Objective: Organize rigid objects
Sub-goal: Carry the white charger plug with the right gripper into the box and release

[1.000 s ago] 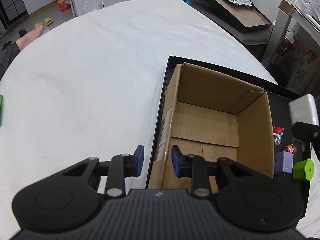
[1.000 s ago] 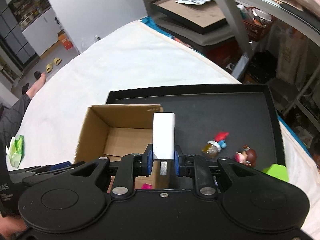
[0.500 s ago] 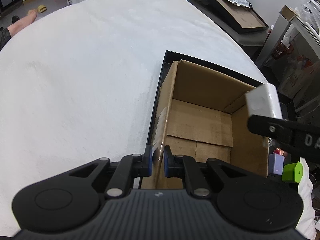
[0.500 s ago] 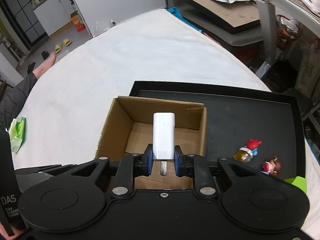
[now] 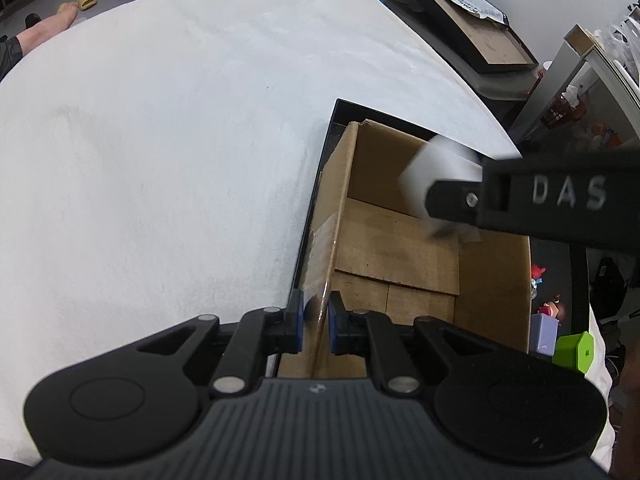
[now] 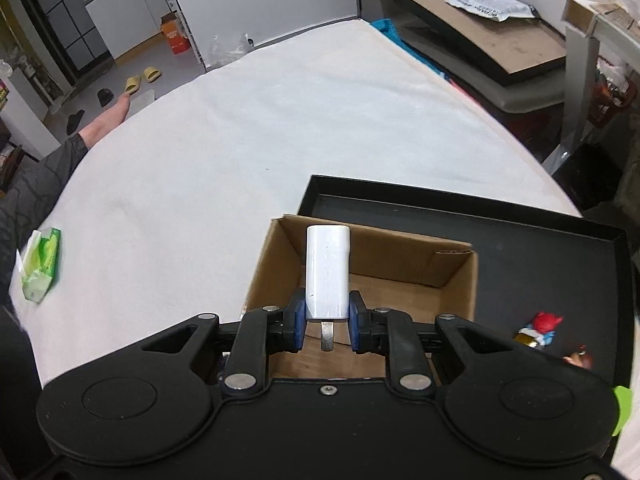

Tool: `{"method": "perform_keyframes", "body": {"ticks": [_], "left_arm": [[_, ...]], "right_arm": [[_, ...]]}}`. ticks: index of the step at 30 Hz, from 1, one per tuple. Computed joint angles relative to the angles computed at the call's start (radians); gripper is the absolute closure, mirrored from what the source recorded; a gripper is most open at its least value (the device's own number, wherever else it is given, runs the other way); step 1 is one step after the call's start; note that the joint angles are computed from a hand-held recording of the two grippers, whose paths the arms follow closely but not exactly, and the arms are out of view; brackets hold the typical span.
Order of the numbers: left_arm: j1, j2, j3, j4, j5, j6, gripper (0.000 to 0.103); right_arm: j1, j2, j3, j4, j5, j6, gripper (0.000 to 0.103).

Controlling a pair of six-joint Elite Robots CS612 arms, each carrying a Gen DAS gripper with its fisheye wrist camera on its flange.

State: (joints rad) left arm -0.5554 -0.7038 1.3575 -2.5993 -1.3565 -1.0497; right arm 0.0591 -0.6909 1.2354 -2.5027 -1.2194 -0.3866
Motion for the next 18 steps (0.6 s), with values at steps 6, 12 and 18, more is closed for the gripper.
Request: {"method": "perform_keyframes", "body": {"ticks": [6,12,18], "left_arm": [[0.004,0.000,-0.003,0.007,-0.010,-0.004,0.092],[0.004,0.001,-0.008,0.017,-0.008,0.006,0.092],[-0.003,0.005,-0.028,0.059,0.008,0.020,0.092]], "right_arm": [[-0.005,0.004,-0.006,-0.001,0.027,0.037,0.058],[-0.023,-0.005,0.007,0.005,0.019,0.065,0.058],[-0.037,-0.017,0.032,-0.017,-0.001,0.077,0.052]]}}
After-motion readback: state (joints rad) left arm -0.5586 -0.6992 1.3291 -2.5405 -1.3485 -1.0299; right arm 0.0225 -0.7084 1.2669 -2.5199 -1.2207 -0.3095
